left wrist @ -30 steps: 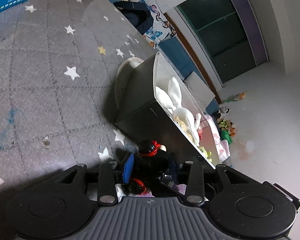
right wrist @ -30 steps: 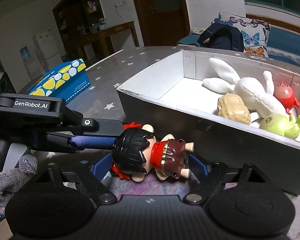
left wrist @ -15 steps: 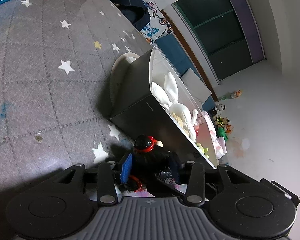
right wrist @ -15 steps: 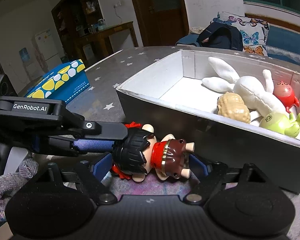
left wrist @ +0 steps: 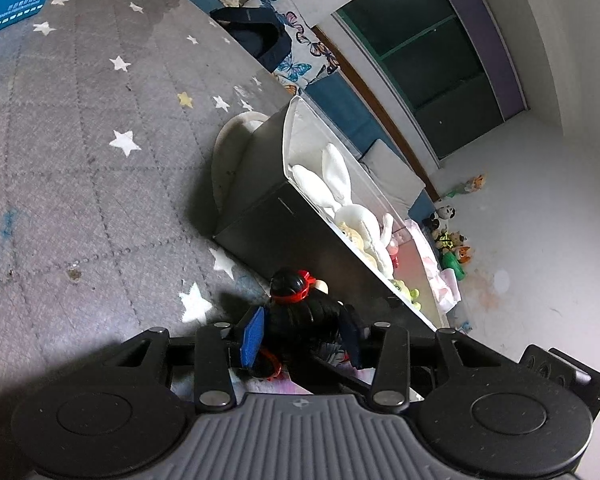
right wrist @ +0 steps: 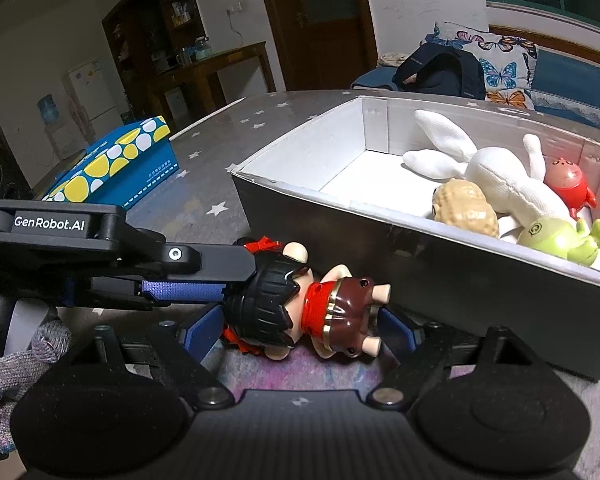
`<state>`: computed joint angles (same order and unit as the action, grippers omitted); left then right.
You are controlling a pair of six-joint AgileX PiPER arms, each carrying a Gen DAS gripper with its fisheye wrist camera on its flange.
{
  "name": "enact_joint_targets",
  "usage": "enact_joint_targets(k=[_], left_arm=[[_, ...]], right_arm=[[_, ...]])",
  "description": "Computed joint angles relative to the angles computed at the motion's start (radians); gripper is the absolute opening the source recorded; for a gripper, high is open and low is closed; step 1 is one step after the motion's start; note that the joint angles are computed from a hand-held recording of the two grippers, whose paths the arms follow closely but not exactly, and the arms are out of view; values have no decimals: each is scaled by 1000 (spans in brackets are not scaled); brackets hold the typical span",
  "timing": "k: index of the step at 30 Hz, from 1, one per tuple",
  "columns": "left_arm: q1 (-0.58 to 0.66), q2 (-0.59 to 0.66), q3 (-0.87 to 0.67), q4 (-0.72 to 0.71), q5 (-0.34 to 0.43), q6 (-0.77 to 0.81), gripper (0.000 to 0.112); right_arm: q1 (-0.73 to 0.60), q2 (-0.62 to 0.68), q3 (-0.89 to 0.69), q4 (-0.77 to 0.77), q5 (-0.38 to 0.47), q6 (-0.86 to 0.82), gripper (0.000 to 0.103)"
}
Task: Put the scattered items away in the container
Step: 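Lift the doll with the right gripper and carry it over the box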
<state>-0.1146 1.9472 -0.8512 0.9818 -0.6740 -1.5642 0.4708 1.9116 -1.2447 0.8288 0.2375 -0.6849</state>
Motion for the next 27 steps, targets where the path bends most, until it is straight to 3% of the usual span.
enact_joint_targets(k=[13, 27], left_arm=[[-10, 12, -5, 19, -17, -25, 45], [31, 81, -12, 0, -123, -96, 48]], right_arm=[[-4, -37, 67, 127, -32, -124, 86], [-11, -40, 90, 329, -41, -317, 86]])
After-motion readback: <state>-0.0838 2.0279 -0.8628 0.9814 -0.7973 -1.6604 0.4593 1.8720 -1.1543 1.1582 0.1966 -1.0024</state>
